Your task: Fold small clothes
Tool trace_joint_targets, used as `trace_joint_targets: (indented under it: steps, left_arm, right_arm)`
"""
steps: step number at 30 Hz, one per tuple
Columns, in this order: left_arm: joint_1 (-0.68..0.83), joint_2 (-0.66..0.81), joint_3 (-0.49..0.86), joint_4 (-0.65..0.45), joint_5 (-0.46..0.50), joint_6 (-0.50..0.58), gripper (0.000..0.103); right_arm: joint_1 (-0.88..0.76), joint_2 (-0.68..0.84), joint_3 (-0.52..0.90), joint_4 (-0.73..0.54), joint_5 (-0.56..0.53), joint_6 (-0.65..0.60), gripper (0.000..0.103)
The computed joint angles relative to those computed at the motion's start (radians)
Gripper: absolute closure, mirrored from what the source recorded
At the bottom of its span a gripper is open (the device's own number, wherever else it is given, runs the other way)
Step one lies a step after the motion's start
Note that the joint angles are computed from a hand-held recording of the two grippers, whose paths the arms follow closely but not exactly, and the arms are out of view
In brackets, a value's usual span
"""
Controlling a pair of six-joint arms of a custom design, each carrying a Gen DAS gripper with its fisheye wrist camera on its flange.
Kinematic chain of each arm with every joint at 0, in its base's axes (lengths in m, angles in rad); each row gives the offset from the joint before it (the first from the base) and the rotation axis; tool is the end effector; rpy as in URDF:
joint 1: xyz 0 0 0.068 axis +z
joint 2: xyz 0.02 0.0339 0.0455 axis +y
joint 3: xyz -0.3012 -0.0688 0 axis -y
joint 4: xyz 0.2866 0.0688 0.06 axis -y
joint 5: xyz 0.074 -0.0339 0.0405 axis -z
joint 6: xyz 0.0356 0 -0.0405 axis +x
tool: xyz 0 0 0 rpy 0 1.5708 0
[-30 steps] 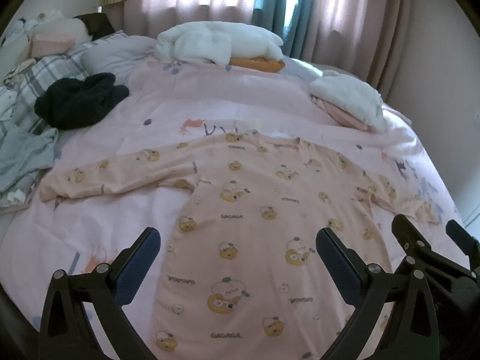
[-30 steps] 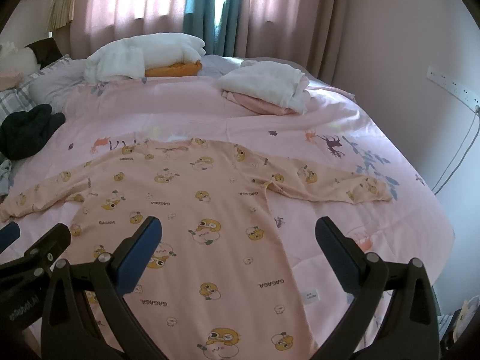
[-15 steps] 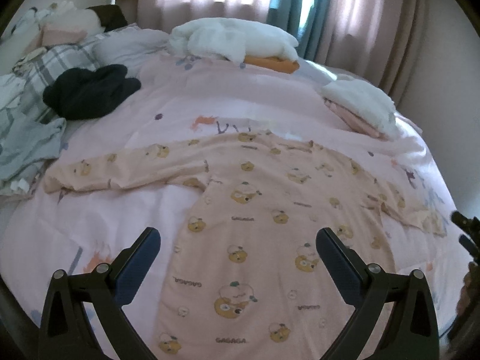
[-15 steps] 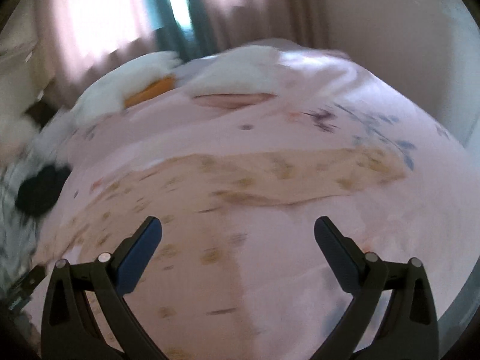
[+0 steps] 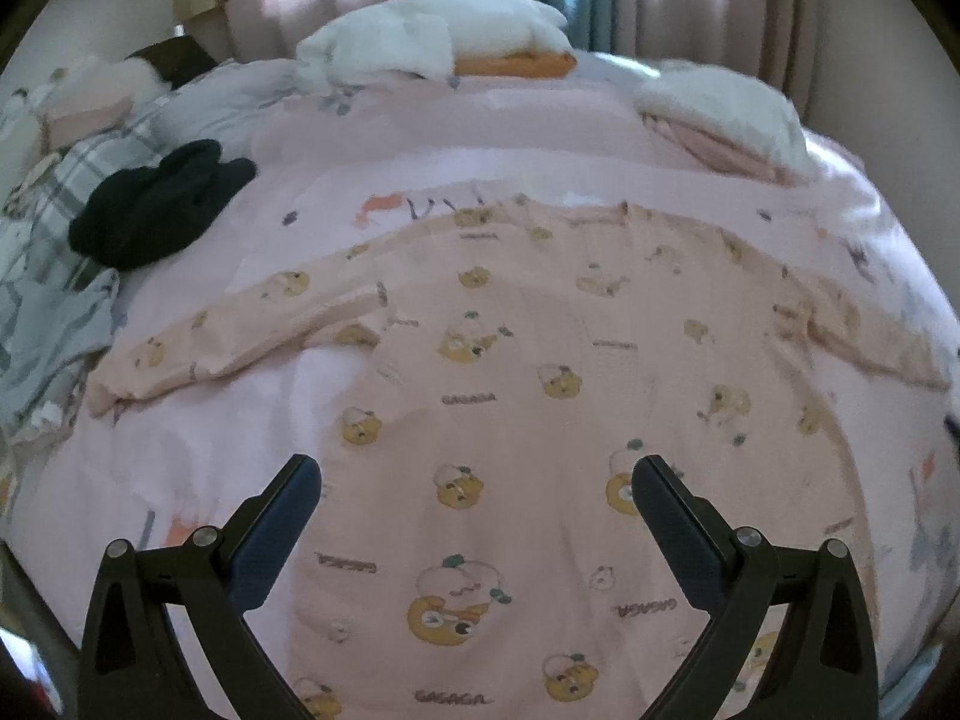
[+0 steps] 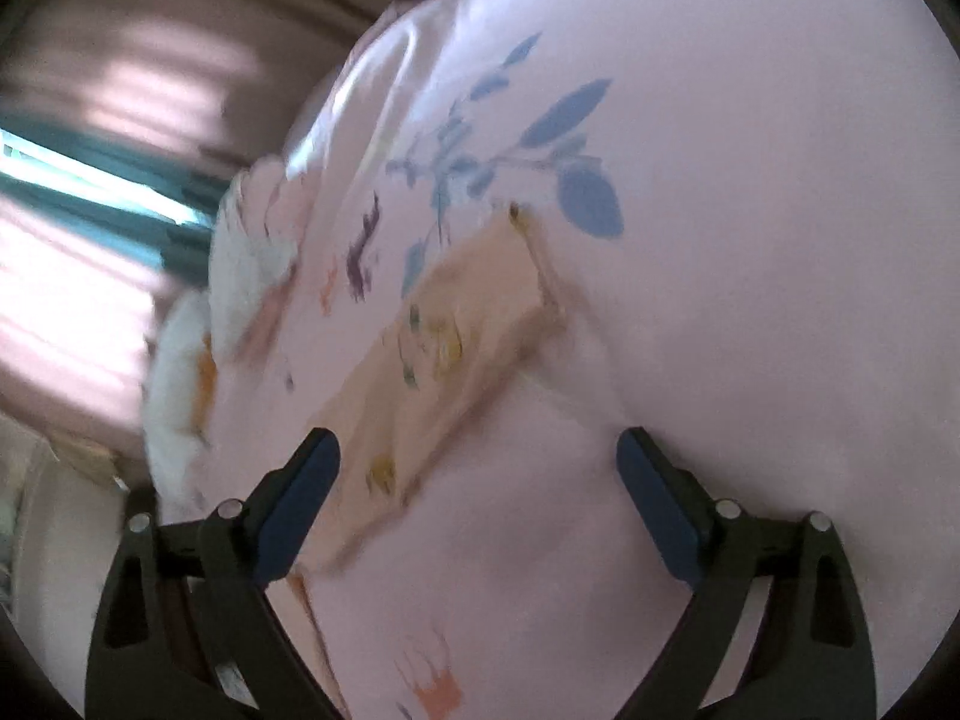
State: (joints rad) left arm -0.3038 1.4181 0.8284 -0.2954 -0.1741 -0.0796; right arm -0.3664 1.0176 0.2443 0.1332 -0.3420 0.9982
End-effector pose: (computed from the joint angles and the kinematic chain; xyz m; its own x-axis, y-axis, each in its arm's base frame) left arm 0.3022 -0.0883 0.2173 -0.7513 0.1535 -0.6419 0.1306 0.9879 0.0833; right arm 0.1863 -0.0587 0.1483 -0.2295 0.9362 -0.2662 0.5155 0.3489 0.7826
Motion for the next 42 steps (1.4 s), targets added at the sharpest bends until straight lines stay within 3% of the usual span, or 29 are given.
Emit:
trace_joint_targets:
  steps: [2,5,7,10,11,13,14,16,23,29,35,39,42]
  left_arm:
    - [-0.014,0.023,0.008,-0.004,-0.019,0.012,0.000]
    - [-0.034,0.055,0.021,-0.010,-0.053,0.026,0.000]
    - [-0.040,0.058,0.020,-0.007,-0.064,0.029,0.000]
    - [-0.040,0.056,0.017,0.002,-0.060,0.021,0.000]
    - [-0.039,0.054,0.015,0.002,-0.055,0.018,0.000]
    - [-0.034,0.054,0.015,0.005,-0.053,0.014,0.000]
    - [-0.033,0.055,0.017,0.002,-0.058,0.014,0.000]
    - [-0.031,0.062,0.023,0.002,-0.067,0.012,0.000]
    - [0.019,0.037,0.022,0.012,-0.004,0.012,0.000]
    - [0.100,-0.019,0.001,0.058,0.000,-0.009,0.000]
    - [0.236,-0.044,-0.043,0.123,0.189,0.025,0.000]
    - [0.303,-0.042,-0.052,0.171,0.322,-0.031,0.000]
    - [0.334,-0.038,-0.038,0.153,0.393,-0.012,0.000]
  right_arm:
    - [0.000,0.067,0.009,0.081,0.011,0.057,0.009]
    - [-0.011,0.155,0.068,0.092,0.029,0.079,0.016]
    - [-0.001,0.172,0.102,0.036,0.063,0.066,0.038]
    - [0.013,0.191,0.132,-0.015,0.122,0.051,0.063]
    - [0.018,0.192,0.130,-0.007,0.140,0.068,0.067]
    - [0.015,0.187,0.126,-0.027,0.163,0.093,0.090]
    - [0.018,0.197,0.139,-0.052,0.182,0.104,0.096]
    - [-0.015,0.209,0.112,-0.004,0.159,0.080,0.098]
    - [0.067,0.168,0.215,-0.220,0.280,-0.041,0.096]
    - [0.181,0.152,0.301,-0.240,0.288,-0.017,0.096]
    - [0.375,0.230,0.446,-0.278,0.378,0.024,0.096]
    - [0.520,0.317,0.547,-0.269,0.455,0.045,0.096]
    - [0.614,0.412,0.633,-0.269,0.469,0.078,0.096]
